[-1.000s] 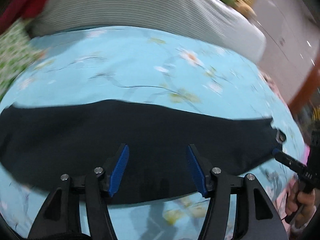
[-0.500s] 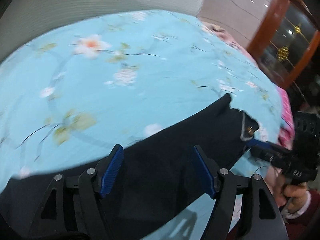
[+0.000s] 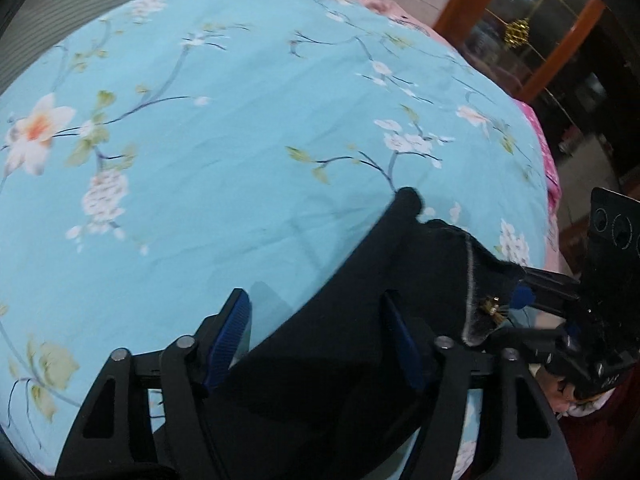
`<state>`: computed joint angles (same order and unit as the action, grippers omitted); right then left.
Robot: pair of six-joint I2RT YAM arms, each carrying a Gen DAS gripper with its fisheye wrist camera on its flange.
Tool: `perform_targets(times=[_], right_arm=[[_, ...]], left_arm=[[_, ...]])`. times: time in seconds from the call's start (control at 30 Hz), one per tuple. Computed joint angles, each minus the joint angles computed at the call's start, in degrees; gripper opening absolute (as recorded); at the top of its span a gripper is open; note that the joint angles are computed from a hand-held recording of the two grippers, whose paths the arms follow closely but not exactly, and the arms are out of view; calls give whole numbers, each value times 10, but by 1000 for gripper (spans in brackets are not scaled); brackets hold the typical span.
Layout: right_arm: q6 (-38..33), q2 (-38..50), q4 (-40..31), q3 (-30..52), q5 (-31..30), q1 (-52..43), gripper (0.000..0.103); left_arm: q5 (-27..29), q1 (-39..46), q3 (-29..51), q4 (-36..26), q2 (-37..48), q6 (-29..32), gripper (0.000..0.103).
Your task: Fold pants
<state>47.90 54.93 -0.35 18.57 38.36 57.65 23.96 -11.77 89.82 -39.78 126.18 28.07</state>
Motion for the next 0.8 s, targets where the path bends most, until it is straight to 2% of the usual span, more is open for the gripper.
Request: perform_targets(times=[0.03,0.07,0.1,0.13,0.17,0.2,0.33,0.5,0.63,0.8], right_arm=[[-3,3,6,-1,-5,-1,44],[-2,8,6,0,-6,2,39],[-4,16,4,3,-5,4,33],[-7,23,4,5,-6,4,19],[-8,29,4,6,-7,5,9],[-8,33,4,7,-3,7,8],[-20,28,11,14,16,28,6],[-7,5,-42,43,85,115,6],[49,-17,-108,43,128,155,6],[90,-24,-107,12,95,117,6]], left_arm=[[4,-2,3,-4,2,6,50],[8,-4,0,-4,0,14,42],[5,-5,-11,5,-9,18,25],[1,-7,-24,16,-18,22,14],[1,-9,-39,28,-32,23,11],[-1,-10,-50,37,-44,22,8],[7,-4,-113,69,-118,26,6],[27,-8,-161,71,-186,53,6],[-1,-33,-169,92,-176,49,6],[-27,-59,-151,106,-133,32,6]])
